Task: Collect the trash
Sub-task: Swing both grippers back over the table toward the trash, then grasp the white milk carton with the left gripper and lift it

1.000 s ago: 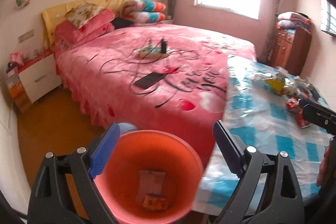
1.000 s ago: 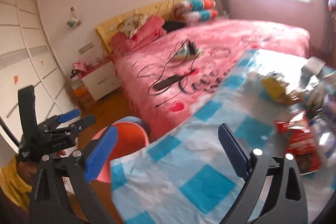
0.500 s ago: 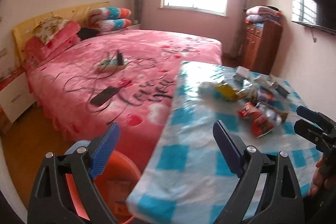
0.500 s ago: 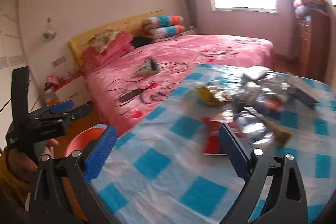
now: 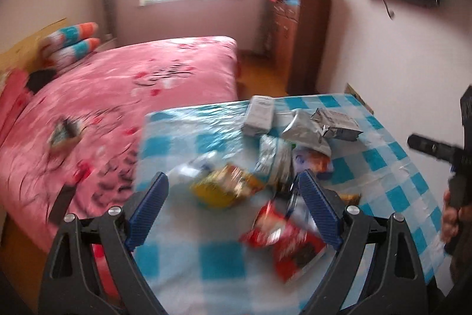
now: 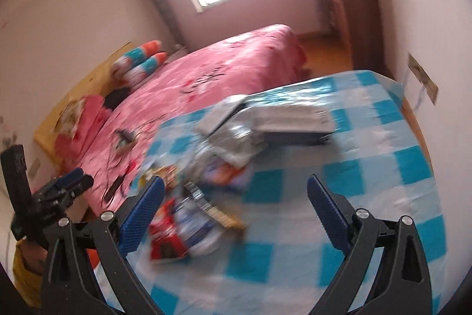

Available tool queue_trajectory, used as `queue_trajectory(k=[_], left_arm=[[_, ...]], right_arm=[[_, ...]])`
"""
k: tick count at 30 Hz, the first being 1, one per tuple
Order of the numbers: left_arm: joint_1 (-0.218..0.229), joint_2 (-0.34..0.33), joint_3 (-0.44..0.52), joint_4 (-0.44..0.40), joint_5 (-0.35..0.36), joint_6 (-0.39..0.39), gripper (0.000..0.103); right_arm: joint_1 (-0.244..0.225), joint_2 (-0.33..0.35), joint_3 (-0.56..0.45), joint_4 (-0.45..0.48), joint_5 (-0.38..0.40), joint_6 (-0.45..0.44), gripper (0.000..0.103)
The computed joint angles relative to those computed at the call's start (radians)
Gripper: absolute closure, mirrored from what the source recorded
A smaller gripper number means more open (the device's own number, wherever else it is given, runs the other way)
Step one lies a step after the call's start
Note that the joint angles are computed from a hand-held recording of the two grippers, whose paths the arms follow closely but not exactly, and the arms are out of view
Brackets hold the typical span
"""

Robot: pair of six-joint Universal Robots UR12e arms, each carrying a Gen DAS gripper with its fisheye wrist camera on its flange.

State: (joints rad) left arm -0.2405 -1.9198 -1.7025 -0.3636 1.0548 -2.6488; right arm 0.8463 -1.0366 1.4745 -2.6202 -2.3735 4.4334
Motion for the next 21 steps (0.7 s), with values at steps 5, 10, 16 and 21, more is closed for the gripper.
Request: queue_trajectory(k=[5, 10, 16, 21], left_arm=[[-0.081, -0.114, 0.182, -0.166, 0.036, 0.038, 0.013], [-0.150, -0.247, 0.375, -0.301, 0.115, 0.031, 0.013], [-0.203, -0.373, 0.556, -0.432, 0.216, 0.042, 0.013], [-0.221, -0.427, 0.633, -0.480, 0.260, 0.052, 0.016]], right_arm=[[-0.066, -0.064, 0.112, -0.096, 0.053, 0.019, 0.020], [-0.142, -0.097, 0.188, -0.200, 0.141, 0.000, 0.021], [-0.220, -0.094, 0.225, -0.257, 0.264, -0.033, 0.021], [-0.258, -0.076, 0.231, -0.309, 0.333, -0.070, 0.021]])
